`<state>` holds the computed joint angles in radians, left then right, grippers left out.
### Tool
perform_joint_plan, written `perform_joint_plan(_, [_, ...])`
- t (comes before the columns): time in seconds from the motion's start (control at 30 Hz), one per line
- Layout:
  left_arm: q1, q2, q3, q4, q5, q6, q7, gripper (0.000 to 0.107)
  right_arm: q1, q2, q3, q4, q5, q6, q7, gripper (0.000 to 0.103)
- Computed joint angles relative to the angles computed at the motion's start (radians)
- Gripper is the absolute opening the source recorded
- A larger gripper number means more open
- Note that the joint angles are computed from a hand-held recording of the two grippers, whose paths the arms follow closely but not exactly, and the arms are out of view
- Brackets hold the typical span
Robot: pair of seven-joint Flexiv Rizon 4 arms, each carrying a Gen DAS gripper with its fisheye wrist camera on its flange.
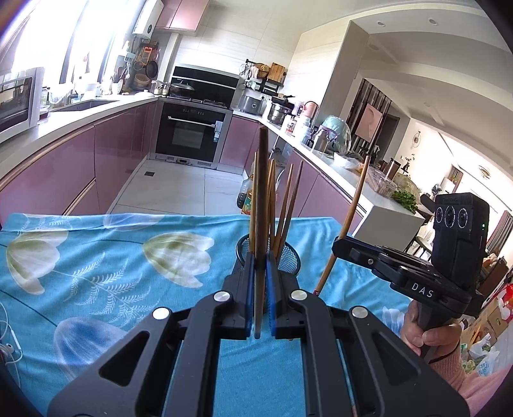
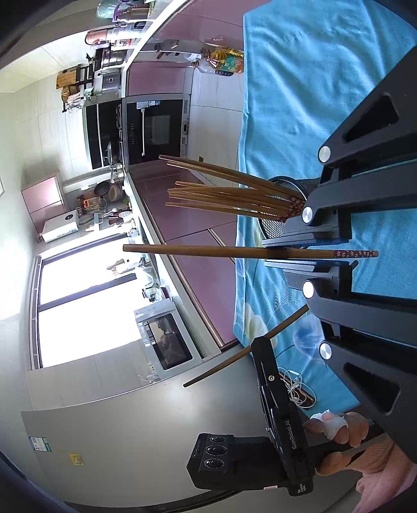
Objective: Organize utensils
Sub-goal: 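Lift both chopsticks upright with both tools over the mesh cup, then lower the red-tipped chopstick into the cup with the right tool while the left tool holds its chopstick tilted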
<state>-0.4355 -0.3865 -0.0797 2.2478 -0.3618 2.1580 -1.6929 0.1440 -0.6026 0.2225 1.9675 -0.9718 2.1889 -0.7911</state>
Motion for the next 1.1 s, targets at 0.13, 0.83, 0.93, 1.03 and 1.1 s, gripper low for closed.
perform_joint_plan(0.13, [-0.011,0.005,0.009,-0.013,-0.014,-0.006,0.022,0.008,0.002,0.001,-0.003,-0.011,0.002,0.003,0.000,0.006])
perform_joint_plan(0.83, [-0.057,0.062,0.021,-0.059,-0.113,0.016,0.158,0.008,0.014,-0.013,-0.022,-0.094,-0.011,0.014,0.031,0.006])
perform_joint_plan(0.93, [-0.062,0.065,0.019,-0.077,-0.134,0.011,0.186,0.008,0.018,-0.014,-0.023,-0.107,-0.012,0.008,0.032,0.006])
perform_joint_plan(1.03, [-0.075,0.069,0.021,-0.096,-0.162,0.004,0.223,0.008,0.020,-0.015,-0.024,-0.118,-0.007,0.005,0.031,0.006])
perform_joint_plan(1.1, [-0.085,0.067,0.022,-0.111,-0.186,0.000,0.246,0.008,0.025,-0.016,-0.027,-0.122,0.007,0.004,0.024,0.006])
